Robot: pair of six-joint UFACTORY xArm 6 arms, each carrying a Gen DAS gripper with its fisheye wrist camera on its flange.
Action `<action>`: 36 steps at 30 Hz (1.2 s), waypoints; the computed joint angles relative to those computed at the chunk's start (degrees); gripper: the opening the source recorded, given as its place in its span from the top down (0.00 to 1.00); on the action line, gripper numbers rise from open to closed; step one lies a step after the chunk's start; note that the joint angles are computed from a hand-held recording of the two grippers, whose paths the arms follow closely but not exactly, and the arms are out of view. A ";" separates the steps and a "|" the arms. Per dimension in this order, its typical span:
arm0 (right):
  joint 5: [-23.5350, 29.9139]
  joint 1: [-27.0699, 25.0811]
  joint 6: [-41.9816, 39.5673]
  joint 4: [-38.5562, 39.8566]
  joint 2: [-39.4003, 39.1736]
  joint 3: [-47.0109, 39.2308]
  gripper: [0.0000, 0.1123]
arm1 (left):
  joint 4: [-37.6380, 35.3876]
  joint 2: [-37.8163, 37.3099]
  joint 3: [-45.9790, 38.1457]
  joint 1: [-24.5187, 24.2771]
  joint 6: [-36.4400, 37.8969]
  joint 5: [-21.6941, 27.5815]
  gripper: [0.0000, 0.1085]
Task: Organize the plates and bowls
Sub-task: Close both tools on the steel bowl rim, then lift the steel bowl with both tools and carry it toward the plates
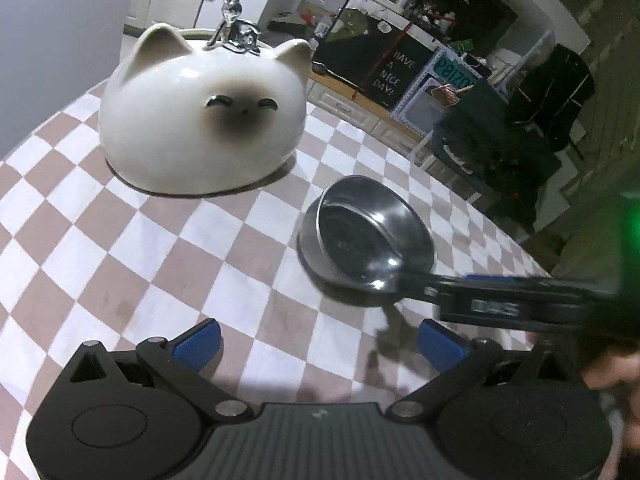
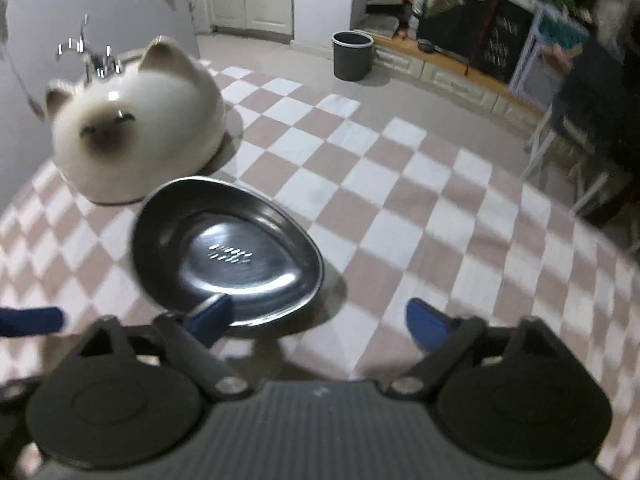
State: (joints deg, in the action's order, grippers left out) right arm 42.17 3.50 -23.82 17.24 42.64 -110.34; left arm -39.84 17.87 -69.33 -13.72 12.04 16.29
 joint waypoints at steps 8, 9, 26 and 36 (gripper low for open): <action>-0.74 -2.21 2.49 10.30 1.31 -0.95 0.56 | 4.21 5.13 -5.30 0.58 -0.54 -2.80 0.19; -0.54 -2.44 2.81 11.99 1.50 -1.11 0.63 | 0.87 5.84 -6.29 0.62 1.99 -2.93 0.19; -3.41 -2.69 3.94 26.32 3.70 -2.21 0.73 | -4.39 15.45 -18.31 1.06 7.26 -2.06 0.51; -9.92 -0.68 -0.34 22.58 -0.83 5.49 0.78 | -6.26 17.08 -20.41 2.16 9.66 -0.31 0.76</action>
